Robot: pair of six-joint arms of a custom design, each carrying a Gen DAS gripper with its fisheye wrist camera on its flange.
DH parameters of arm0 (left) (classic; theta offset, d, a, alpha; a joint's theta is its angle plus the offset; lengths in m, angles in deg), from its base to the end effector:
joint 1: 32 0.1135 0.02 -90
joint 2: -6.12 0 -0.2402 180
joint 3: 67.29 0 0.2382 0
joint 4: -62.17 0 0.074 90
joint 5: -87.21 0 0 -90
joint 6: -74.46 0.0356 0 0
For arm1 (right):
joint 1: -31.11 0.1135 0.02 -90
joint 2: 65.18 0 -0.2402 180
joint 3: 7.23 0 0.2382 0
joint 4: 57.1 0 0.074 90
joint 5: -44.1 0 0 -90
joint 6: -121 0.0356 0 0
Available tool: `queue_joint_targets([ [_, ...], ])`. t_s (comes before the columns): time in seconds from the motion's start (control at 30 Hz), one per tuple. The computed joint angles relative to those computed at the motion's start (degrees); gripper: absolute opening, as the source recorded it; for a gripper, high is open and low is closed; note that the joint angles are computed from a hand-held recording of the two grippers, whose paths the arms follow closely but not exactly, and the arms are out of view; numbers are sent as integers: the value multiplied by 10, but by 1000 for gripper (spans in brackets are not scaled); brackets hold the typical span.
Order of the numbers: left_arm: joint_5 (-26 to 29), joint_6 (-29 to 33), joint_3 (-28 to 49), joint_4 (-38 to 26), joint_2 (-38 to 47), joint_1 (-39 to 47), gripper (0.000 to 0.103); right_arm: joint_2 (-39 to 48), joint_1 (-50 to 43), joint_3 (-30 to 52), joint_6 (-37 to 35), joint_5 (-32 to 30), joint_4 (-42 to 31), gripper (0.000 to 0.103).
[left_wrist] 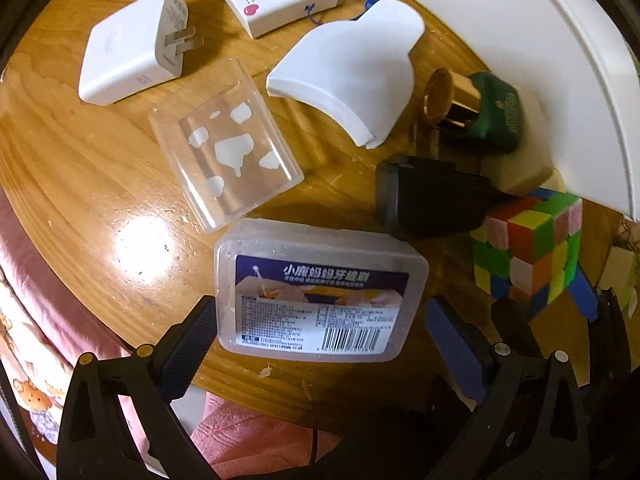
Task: Organize rigid objects
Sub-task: 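Grasp the Rubik's cube with the right tool while the left tool grasps the clear labeled box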
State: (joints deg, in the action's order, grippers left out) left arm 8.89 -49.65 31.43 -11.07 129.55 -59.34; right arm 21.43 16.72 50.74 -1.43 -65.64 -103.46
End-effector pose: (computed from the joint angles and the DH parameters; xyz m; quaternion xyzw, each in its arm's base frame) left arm 0.3108 -0.1688 0.1066 0.0656 -0.9903 0.0520 0.1111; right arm 0.2381 -0.0487 0.1353 -0.1752 0.9612 0.1049 0.1855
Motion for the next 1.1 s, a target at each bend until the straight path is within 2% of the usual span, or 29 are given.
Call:
queue_joint_targets([
  [0.17, -2, -6, 43, -7, 59, -6, 97, 37, 6, 11, -6, 4, 10, 66],
  [0.3, 1, 3, 43, -7, 69, 4, 96, 48, 9, 14, -10, 9, 18, 61],
  [0.6, 0, 4, 63, -3, 92, 0, 96, 47, 10, 14, -8, 11, 23, 59],
  [0.93, 8, 13, -46, 50, 15, 20, 95, 25, 14, 9, 4, 11, 12, 58],
  [1.1, -1, 19, -112, 72, -54, 32, 95, -2, 15, 3, 11, 8, 3, 58],
])
